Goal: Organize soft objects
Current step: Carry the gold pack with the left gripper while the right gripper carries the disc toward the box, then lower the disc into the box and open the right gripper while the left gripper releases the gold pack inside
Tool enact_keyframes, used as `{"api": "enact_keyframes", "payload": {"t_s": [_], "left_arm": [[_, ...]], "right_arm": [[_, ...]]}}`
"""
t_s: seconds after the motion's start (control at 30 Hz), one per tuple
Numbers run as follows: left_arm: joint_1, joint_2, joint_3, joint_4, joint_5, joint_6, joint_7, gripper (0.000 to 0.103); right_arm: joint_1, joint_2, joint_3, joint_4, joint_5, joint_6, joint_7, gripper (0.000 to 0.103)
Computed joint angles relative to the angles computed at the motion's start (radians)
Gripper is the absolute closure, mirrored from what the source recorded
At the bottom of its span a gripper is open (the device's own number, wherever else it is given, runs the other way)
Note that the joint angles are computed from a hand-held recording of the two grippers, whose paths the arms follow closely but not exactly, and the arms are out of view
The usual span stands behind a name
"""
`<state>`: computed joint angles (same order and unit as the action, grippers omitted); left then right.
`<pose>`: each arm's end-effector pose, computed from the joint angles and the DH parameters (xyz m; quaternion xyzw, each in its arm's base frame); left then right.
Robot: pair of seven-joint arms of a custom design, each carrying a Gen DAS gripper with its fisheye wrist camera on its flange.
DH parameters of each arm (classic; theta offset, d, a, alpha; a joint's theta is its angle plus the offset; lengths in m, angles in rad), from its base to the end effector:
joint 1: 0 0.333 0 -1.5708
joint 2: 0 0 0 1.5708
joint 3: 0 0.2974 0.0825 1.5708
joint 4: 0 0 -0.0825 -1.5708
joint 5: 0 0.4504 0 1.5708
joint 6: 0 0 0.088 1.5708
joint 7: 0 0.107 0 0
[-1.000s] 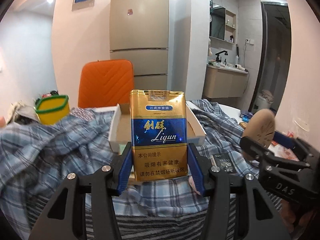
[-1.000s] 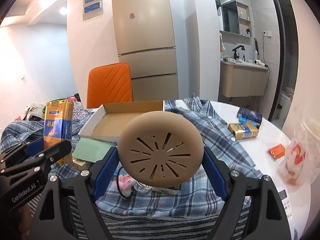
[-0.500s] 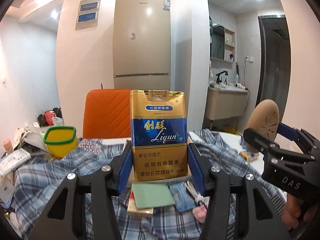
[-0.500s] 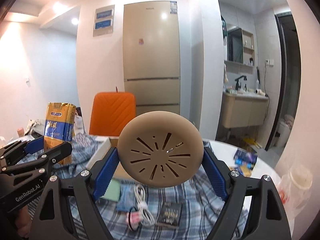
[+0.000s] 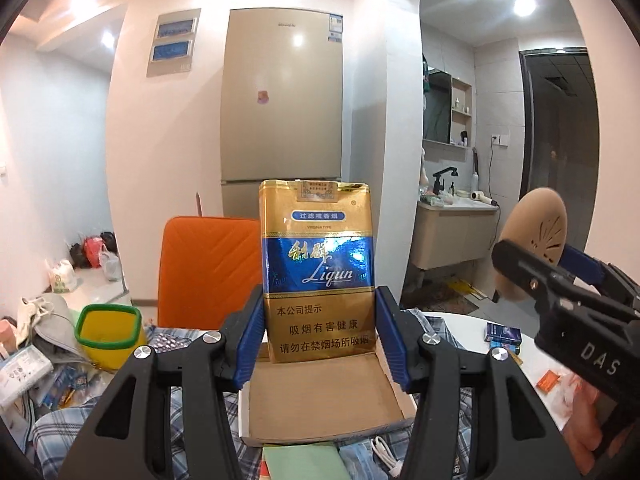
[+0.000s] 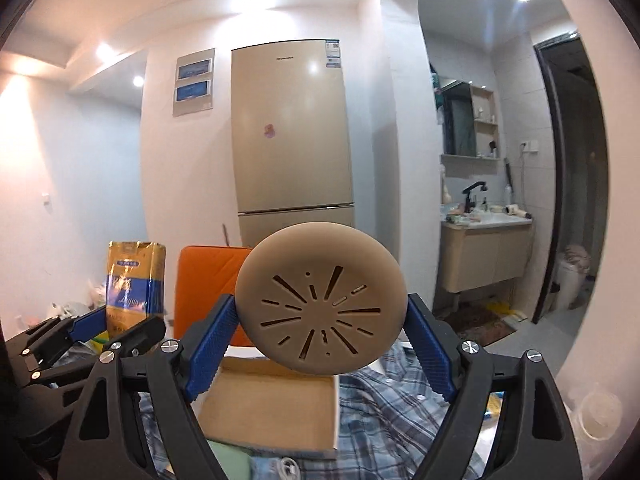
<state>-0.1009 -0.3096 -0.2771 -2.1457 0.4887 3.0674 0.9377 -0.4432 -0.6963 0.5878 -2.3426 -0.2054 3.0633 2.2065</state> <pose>0.5150 -0.2640 0.6307 -0.4991 0.6453 -0.4729 0.3330 0.4760 0.1563 0.6611 -0.5155 0.5855 -0.4465 0.4383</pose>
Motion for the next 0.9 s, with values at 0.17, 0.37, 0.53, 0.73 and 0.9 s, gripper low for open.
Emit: {"api": "enact_keyframes", "payload": {"t_s": [0.17, 0.37, 0.53, 0.73, 0.9], "left_arm": [[-0.013, 0.059, 0.016, 0.062, -0.021, -0.043, 0.016, 0.051], [-0.064, 0.112, 0.062, 0.098, -0.098, -0.098, 0.096, 0.051], [-0.09, 0.178, 0.074, 0.152, -0.169, -0.193, 0.17, 0.051], [-0.102, 0.252, 0.079, 0.215, -0.267, -0.329, 0.263, 0.051], [-0.097, 0.297, 0.08, 0.264, -0.343, -0.433, 0.332, 0.051]], "right_arm": [[-0.127, 0.056, 0.095, 0.092, -0.025, 0.008, 0.061, 0.018], [-0.139, 0.142, 0.11, 0.136, -0.073, 0.007, 0.077, 0.018], [-0.125, 0.23, 0.112, 0.177, -0.141, -0.028, 0.09, 0.018], [-0.047, 0.373, 0.075, 0.242, -0.215, -0.115, 0.059, 0.018], [0.059, 0.493, 0.001, 0.302, -0.217, -0.217, -0.002, 0.018]]}}
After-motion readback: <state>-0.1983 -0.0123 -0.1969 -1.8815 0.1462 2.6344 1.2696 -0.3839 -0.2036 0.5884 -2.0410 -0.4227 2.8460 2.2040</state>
